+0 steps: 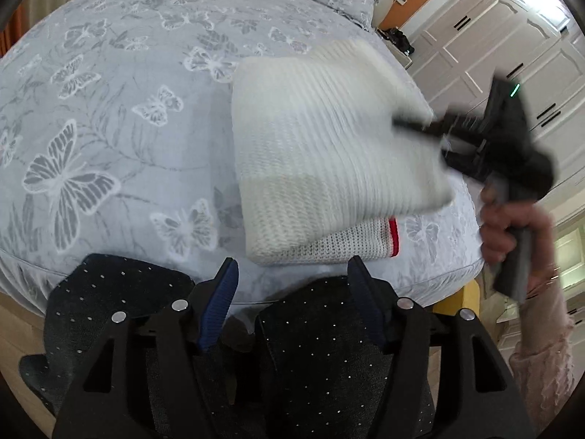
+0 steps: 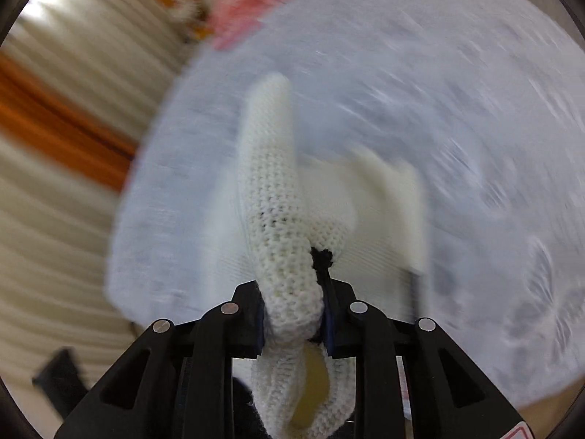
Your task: Fold small clothes
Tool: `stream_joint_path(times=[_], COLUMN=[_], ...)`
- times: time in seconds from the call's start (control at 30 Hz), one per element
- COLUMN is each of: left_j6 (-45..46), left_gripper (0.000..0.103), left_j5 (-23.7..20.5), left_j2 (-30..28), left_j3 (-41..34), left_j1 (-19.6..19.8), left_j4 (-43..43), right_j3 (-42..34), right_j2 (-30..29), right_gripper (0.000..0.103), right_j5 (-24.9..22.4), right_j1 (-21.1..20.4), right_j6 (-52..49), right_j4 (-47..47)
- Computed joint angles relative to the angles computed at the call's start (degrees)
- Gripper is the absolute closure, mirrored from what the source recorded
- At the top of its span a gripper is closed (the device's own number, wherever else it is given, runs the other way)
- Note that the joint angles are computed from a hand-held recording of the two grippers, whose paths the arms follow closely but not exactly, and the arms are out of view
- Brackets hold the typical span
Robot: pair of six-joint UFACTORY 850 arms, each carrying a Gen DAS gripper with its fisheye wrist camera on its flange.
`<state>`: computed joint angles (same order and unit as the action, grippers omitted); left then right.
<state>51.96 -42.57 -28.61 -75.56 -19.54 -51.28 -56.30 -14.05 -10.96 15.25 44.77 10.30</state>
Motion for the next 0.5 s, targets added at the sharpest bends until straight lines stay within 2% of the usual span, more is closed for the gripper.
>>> stream_joint_path(times=[0.07,0.17,0.2,0.23,0.33,0.43,0.5], left_j6=[-1.0,-2.1,-2.2,-2.3,-3.2,-3.0,-3.5], left_gripper=[0.043,0.043,0.043,0.043,0.043,0.043,0.043], left_j5=[-1.0,-1.3,-0.8,-0.1,3.2,5.4,5.7], left_j2=[-0.8,-1.0,-0.9,-0.8,-0.4,-0.3,-0.4], left_j3=[-0.6,-0.8,-0.9,-0.9,-1.1,-1.1,-1.2], left_j1=[-0.3,-0.9,-1.2,-1.4,-2.9,-3.8,-4.1], left_j4=[0.1,1.3,1.8,2.4,6.1,7.5,8.0], right_j3=[2.2,5.0,5.2,5.1,5.5,6.7,6.4], right_j2=[-2.8,-2.8,-2.5,-2.3,0.0,1.4,-0.2], right_gripper=[0.081,0.081,0.081,0.081,0.081,0.081,0.081], right_j5=[-2.7,0.9,1.6,1.7,2.6,4.5,2.4], right_j1=[-1.2,-1.1,-1.0,-1.0,-0.3,-0.4,-0.9], right_j6=[-5.7,-16.0,-16.9,-15.9,-5.2,-8.9,-10.7], right_j4=[7.9,19.8,21.1,20.0,7.9,11.2,12.9])
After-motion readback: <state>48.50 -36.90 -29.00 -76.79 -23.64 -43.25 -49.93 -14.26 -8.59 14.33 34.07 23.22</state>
